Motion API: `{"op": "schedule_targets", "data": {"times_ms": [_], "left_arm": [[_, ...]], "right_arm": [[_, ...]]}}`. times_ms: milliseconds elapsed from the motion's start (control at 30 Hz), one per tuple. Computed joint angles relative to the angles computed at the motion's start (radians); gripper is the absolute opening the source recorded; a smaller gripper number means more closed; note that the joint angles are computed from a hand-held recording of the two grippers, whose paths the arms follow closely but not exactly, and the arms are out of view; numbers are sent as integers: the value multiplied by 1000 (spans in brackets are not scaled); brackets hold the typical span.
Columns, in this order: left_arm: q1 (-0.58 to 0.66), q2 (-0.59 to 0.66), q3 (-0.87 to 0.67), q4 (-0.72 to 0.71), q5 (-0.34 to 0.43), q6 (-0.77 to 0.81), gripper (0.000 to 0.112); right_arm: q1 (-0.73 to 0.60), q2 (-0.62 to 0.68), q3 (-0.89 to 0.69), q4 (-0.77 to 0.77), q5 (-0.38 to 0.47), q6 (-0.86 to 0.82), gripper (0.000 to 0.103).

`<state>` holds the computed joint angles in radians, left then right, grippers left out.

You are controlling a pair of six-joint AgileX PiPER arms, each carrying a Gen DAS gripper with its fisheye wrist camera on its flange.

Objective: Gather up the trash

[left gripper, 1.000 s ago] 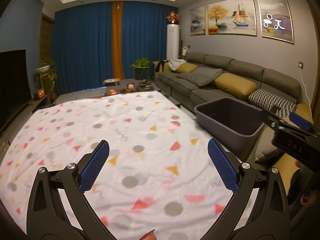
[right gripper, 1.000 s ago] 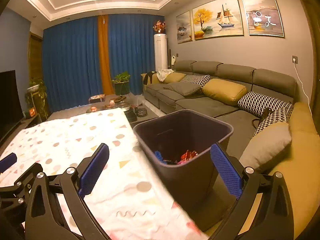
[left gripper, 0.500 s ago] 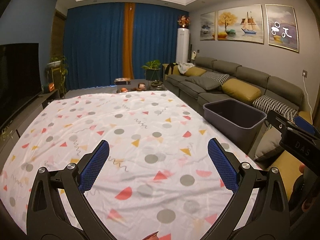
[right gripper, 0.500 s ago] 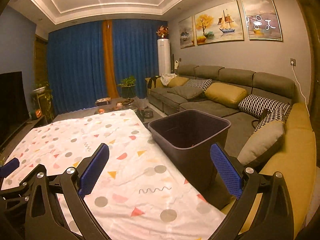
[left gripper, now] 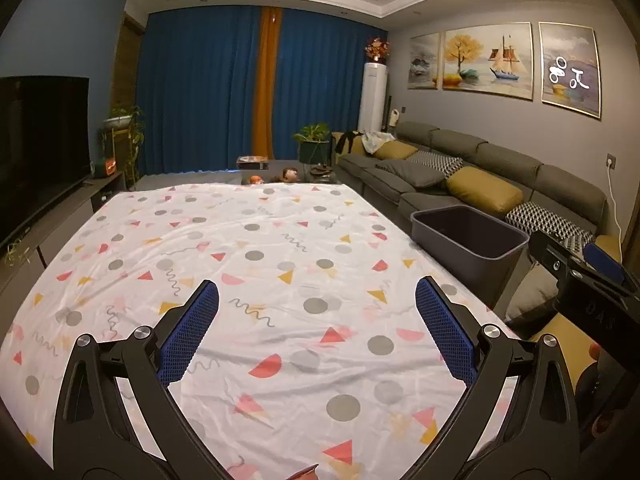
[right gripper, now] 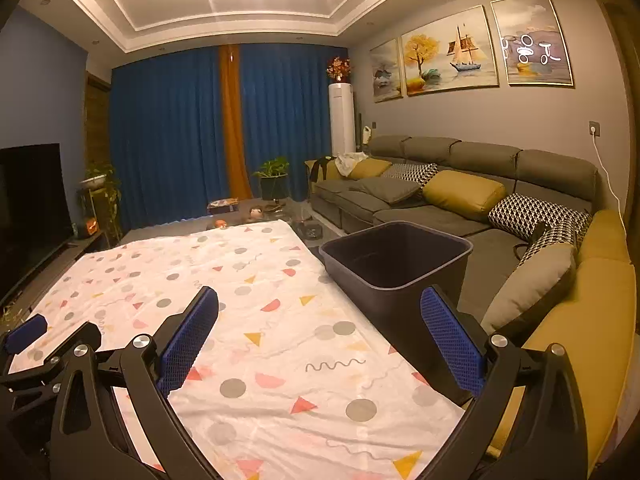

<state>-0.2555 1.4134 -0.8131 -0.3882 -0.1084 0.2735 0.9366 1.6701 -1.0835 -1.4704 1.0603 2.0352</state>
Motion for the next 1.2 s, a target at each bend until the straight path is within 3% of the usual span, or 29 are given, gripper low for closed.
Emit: {"op": "schedule_targets", "data": {"times_ms": [300,1200], "left_arm": [[7,-13,8,116,6,-119,97],[-2,-24,8,63,11,-74,97]], "right_arm": [[11,-10,10,-2,13,10,97],[16,-20,16,-9,22,15,97]]}}
